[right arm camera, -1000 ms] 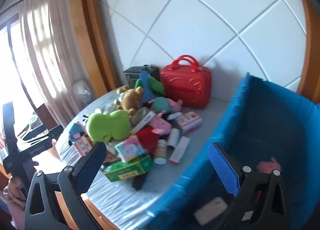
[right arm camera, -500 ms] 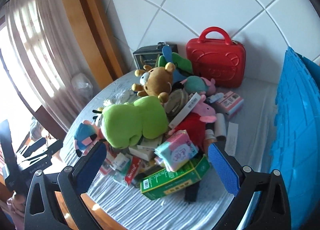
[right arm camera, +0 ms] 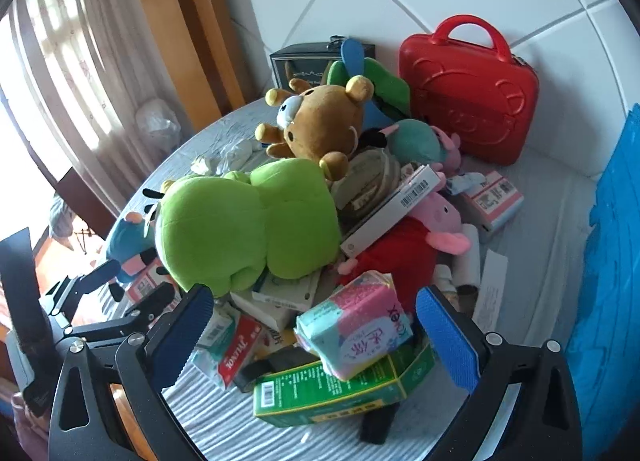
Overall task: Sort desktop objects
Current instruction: 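Grasp green frog plush with left tool while right tool grasps it too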
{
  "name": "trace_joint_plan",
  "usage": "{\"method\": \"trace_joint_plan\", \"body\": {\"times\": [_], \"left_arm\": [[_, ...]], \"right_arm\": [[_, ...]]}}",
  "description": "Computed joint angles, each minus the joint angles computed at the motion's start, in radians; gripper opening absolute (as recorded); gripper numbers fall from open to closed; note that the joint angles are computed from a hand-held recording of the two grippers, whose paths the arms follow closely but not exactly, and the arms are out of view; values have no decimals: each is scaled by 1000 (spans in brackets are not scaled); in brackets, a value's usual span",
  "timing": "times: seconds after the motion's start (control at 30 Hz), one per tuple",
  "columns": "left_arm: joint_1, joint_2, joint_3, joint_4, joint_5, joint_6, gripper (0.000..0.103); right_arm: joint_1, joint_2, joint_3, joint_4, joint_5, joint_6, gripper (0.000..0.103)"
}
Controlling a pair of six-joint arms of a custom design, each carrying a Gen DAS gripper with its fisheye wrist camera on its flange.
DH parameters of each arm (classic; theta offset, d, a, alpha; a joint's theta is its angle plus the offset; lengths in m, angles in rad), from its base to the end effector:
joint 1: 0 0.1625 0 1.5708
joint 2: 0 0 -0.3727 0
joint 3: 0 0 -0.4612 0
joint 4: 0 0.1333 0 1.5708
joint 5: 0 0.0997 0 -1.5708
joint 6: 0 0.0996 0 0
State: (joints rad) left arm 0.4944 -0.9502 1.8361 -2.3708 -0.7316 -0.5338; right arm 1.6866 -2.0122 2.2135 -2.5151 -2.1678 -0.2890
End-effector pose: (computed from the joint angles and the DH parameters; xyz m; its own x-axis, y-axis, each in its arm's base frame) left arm -0.4316 -0.4683 0.0337 -0.6707 0.2918 -0.6819 0.6223 0.7216 -0.3034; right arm 0.1255 -0.4101 0.4140 -0.8053 0.0620 0.5896 -0.3282 0.7816 -0.5305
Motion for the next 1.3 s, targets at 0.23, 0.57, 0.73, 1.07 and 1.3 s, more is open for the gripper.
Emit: {"method": "trace_joint_plan", "body": {"times": [0.23, 0.57, 0.73, 1.07, 1.3], "left_arm": [[63, 100, -85, 29, -15, -20, 89], [106, 97, -138, 30, 77, 68, 91], [115, 68, -109, -19, 10, 165, 91], [135, 128, -118, -69, -47, 237, 92], [135, 113, -78, -91, -92, 161, 92]], "right_arm": [[-64, 106, -54, -11, 38, -104, 103], [-83, 227, -109, -6, 75, -124, 103], [-103, 297, -156, 27, 119, -81, 103], [-140, 357, -167, -7, 120, -94, 103], [-157, 366, -159, -53, 128, -176, 103]]}}
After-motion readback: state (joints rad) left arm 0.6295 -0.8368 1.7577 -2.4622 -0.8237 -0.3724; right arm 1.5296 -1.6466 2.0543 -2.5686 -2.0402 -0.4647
